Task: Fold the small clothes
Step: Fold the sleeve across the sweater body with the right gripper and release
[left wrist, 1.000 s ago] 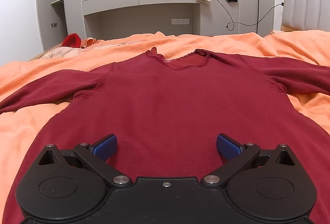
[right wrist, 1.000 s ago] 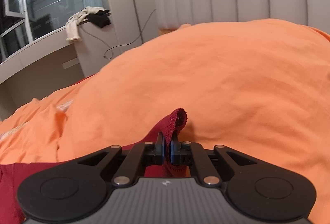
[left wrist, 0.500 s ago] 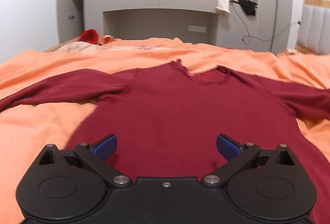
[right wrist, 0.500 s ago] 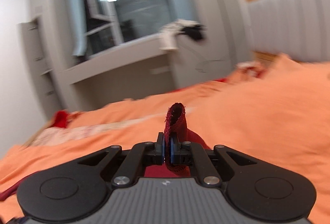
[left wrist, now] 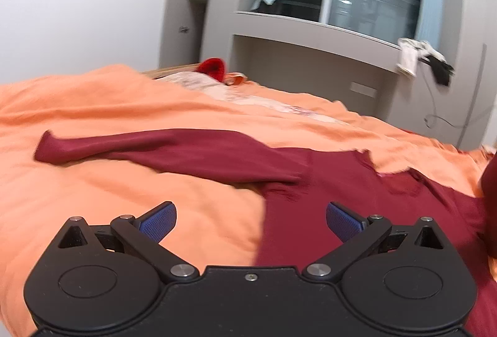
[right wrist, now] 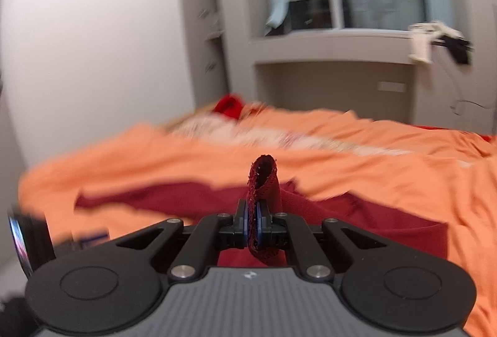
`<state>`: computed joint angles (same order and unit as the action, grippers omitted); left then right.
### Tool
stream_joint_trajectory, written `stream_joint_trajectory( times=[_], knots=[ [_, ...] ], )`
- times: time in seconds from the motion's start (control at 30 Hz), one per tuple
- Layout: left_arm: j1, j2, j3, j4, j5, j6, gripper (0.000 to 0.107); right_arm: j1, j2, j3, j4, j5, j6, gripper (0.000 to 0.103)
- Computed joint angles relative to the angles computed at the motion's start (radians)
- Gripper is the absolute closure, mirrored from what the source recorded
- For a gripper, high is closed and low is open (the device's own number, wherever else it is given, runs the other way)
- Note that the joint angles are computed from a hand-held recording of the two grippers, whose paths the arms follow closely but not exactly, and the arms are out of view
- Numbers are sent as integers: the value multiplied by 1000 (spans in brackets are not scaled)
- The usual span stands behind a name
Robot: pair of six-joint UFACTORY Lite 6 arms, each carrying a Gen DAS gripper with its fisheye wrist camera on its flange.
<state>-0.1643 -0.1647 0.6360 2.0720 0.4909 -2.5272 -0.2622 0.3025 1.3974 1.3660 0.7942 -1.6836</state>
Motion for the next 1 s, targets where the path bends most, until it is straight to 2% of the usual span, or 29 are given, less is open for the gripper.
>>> stream_joint_trajectory(
  times=[0.13,0.23,0.3,0.33,0.37,0.4,0.57,0.7,0.8,0.9,1.0],
  knots=[
    [62,-22,-11,11,-42,-19,5,125,34,-105,2,-101,-76,97],
    [82,-19,-7,12,-57,-18,5,208,13,-248,159,-217,-323,94],
    [81,-14,-5,6,-62,-14,4,212,18,-302,203,-231,-422,78],
    [79,-12,-5,6,-64,-12,5,217,-3,-354,221,-226,-449,63],
    [74,-7,0,3,-66,-8,5,208,3,-365,216,-210,-451,51],
    [66,0,5,8,-66,-12,5,213,1,-383,232,-204,-468,47],
    [25,10,2,132,-62,-112,5,99,-34,-472,285,-112,-589,13],
    [-32,53,17,245,-61,-201,4,-88,-23,-490,305,-23,-637,5],
    [-107,124,55,185,-33,-120,4,-225,35,-444,359,17,-676,1],
    [-169,207,96,98,4,-12,4,-312,113,-383,522,-6,-792,1],
    [-209,292,152,-31,24,123,4,-310,201,-301,728,-126,-1014,1]
  ],
)
